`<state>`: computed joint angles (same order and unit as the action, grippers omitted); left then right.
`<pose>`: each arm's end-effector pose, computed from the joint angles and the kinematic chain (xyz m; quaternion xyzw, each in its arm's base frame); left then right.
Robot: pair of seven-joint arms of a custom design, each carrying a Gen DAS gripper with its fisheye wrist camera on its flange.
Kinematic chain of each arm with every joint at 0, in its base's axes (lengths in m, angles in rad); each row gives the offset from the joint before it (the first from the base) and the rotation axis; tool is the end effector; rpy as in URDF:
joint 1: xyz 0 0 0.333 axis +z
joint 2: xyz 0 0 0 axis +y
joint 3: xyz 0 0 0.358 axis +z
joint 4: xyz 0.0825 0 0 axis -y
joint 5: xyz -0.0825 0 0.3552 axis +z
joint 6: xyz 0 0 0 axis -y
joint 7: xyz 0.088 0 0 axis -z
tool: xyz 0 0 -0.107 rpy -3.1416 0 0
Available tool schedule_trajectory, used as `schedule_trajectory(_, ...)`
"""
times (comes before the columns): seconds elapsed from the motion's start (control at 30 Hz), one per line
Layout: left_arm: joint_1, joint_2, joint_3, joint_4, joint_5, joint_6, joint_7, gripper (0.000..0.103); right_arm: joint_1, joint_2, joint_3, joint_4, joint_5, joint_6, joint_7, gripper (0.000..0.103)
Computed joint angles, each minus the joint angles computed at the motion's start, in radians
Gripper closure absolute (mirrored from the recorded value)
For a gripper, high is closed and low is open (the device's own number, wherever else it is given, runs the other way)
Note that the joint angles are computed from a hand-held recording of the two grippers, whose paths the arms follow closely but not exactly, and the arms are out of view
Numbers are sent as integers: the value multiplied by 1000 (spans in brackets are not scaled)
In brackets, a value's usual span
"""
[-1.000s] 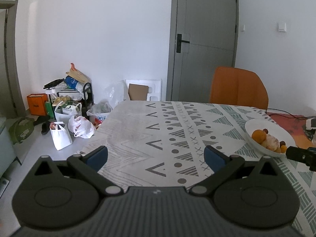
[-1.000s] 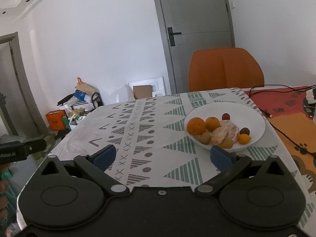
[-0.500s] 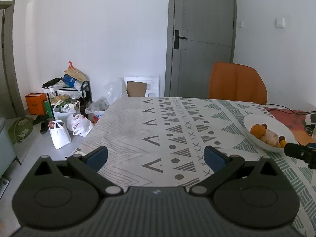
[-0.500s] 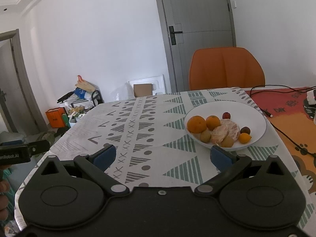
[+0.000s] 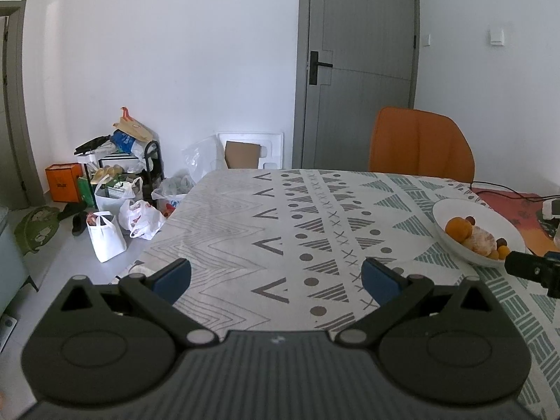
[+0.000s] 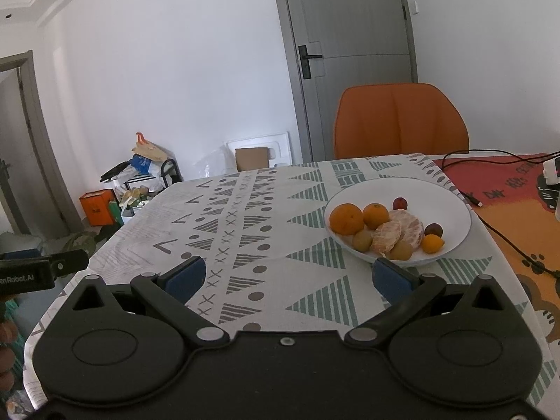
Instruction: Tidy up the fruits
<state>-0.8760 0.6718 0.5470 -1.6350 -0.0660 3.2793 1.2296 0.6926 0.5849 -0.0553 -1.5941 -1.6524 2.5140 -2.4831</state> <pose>0.6560 -0.3374 0.4483 -0.5390 0.6667 -0.4086 0.3132 0.5675 0.4402 0.3713 -0.5124 0.6632 -0.3614 0.4087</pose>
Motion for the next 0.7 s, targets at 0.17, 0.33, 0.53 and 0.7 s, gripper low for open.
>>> schedule_trajectory(0.17,5,1,-4,1,1,-2,-1,0,1,2,-1,1,2,1,-1,0)
schedule_trajectory(0.33,6,1,-5,1,3,-2,-1,0,2,3,-2,2,3,1,0,0)
schedule_trajectory(0.53,5,1,-4,2,2,-3,-2,0,2,4,-2,3,7,-1,-4,0)
schedule_trajectory(0.7,13,5,-11,9,6,-3,1,0,3,3,-4,2,6,-1,-5,0)
